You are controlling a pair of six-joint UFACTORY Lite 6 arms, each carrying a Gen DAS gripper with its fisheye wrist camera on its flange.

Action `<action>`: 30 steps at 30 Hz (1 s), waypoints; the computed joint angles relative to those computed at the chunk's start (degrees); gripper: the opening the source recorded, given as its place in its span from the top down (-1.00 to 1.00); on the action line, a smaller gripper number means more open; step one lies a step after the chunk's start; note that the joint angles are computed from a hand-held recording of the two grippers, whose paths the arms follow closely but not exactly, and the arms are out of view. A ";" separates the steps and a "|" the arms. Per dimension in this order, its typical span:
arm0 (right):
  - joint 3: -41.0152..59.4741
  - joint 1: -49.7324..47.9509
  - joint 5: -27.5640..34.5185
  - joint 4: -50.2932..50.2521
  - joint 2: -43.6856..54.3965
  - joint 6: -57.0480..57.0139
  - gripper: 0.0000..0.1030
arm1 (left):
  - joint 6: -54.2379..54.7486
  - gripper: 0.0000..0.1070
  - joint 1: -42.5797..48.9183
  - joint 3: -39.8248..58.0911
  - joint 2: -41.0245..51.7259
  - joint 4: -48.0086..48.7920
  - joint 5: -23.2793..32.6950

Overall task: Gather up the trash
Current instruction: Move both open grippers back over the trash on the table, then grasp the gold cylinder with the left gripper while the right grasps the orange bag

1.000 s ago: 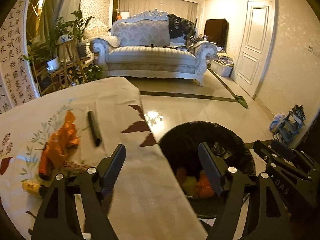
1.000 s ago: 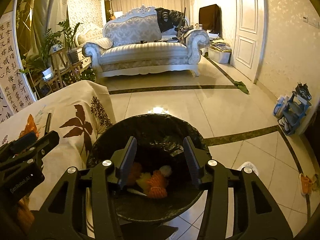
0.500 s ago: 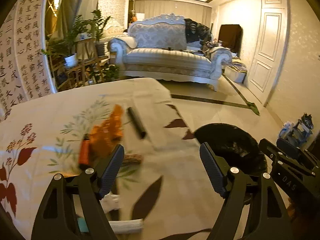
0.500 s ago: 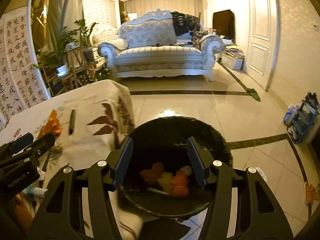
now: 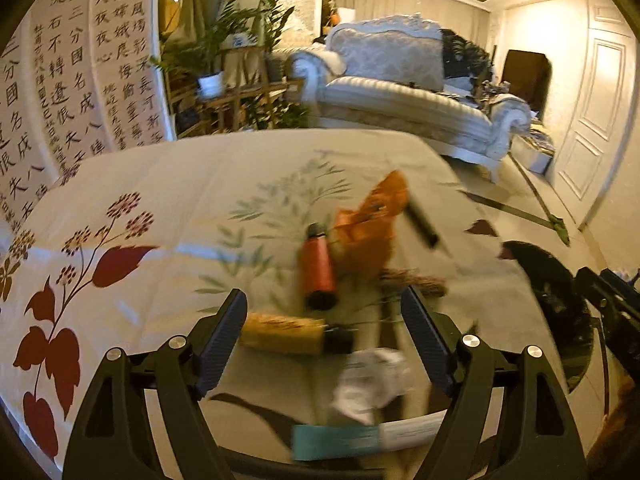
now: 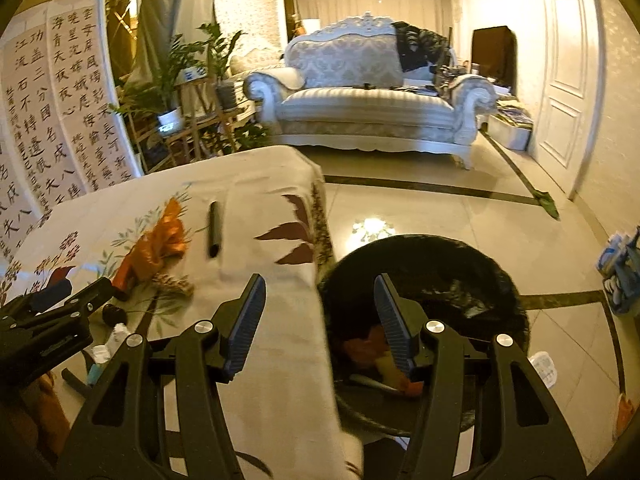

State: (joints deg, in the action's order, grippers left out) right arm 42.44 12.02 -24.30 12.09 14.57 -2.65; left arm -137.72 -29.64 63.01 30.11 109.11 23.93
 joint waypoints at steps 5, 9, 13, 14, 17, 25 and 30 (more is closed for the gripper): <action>2.15 2.02 0.98 -0.13 2.15 0.35 -0.07 | 0.77 -0.44 2.37 0.26 0.78 0.49 -2.51; 3.53 3.67 1.49 1.08 3.57 -0.48 -0.07 | -1.75 -0.44 4.34 0.91 2.14 3.82 -5.70; 4.63 5.05 1.67 2.02 4.96 -1.22 -0.07 | -0.78 -0.44 5.46 2.17 3.90 3.36 -7.59; 4.95 5.29 1.85 1.98 5.23 -1.22 -0.07 | -0.89 -0.44 5.71 2.32 4.12 3.60 -8.01; 5.59 5.58 2.25 1.56 5.74 -0.99 -0.07 | -5.96 -0.44 6.77 1.82 4.06 9.24 -9.46; 9.58 7.58 4.17 1.33 8.07 -1.02 -0.07 | -14.08 -0.06 7.60 0.21 3.26 19.99 -10.18; 14.44 10.10 6.11 1.93 10.51 -1.81 -0.07 | -14.56 -0.05 8.23 -1.73 1.62 21.16 -8.17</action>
State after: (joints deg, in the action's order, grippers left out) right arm 56.89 22.12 -18.18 14.03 25.08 -4.46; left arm -152.28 -21.41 61.27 31.73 130.27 15.76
